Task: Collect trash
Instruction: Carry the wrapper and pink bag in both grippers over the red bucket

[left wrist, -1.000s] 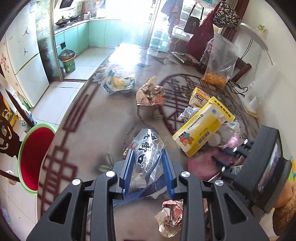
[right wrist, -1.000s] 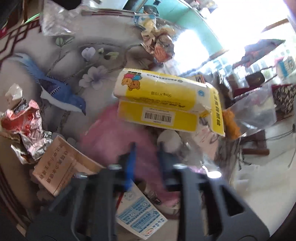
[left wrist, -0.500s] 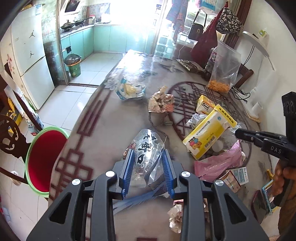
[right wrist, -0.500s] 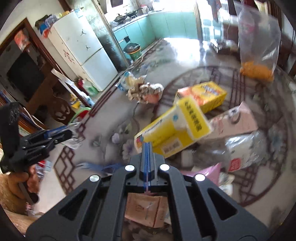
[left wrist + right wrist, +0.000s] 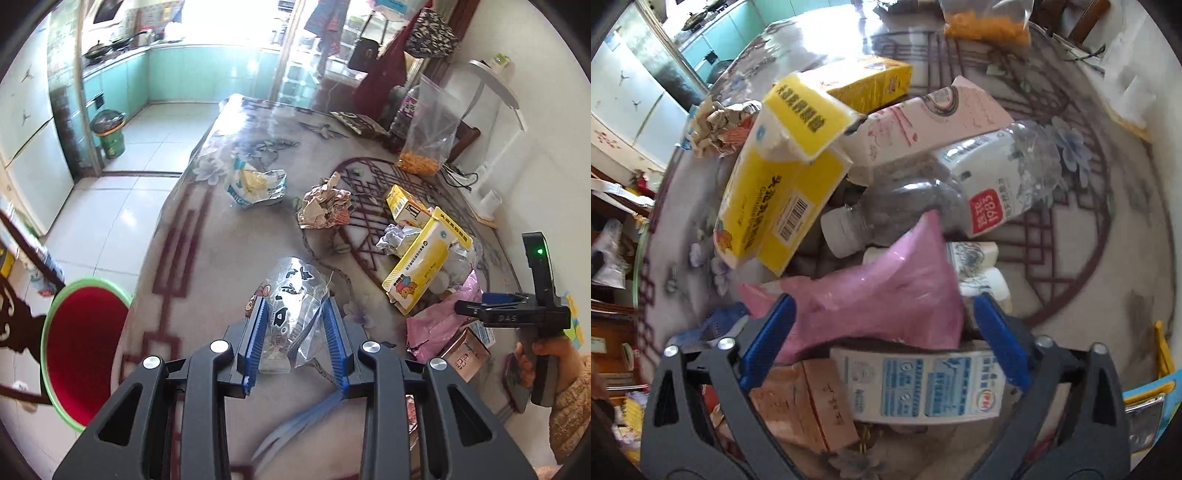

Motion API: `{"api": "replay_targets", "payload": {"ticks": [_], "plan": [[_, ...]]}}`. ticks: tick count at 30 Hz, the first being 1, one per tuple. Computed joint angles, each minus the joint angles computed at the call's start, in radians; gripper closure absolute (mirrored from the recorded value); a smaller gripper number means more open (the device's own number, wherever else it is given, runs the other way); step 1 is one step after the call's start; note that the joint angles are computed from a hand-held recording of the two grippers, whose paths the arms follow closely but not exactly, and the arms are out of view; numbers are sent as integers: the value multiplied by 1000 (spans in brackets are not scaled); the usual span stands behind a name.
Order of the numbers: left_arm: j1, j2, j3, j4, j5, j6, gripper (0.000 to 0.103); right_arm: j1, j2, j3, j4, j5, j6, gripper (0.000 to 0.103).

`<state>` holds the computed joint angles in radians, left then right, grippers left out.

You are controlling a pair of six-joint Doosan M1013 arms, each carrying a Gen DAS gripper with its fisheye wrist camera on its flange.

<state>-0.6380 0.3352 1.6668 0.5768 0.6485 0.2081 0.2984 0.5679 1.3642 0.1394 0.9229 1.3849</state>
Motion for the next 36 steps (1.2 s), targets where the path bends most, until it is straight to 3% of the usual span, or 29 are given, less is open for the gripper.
{"api": "replay_targets", "payload": {"ticks": [1,2,3,5,7,14,22,27,36], "plan": [[6,-1,1,-7,-9,25,74,11,-1,3,-40,-13,27,18],[11,-3,3,-17,-18,47,74,18,-4,7,-67,-30,53,38],[18,-4,5,-29,-29,71,74,17,-6,6,-46,-28,50,48],[29,-5,7,-48,-44,105,74,4,-6,4,35,-10,40,58],[38,-10,13,-69,-58,142,74,5,-17,13,17,-29,72,71],[68,-44,55,-50,-84,151,74,24,-105,57,130,-164,36,73],[98,-103,135,37,-46,21,74,91,-117,20,298,-249,-93,73],[116,-151,211,68,4,-91,73,158,-59,-46,394,-199,-158,73],[153,-209,340,12,76,-207,73,278,29,-138,365,-119,-226,73]]}}
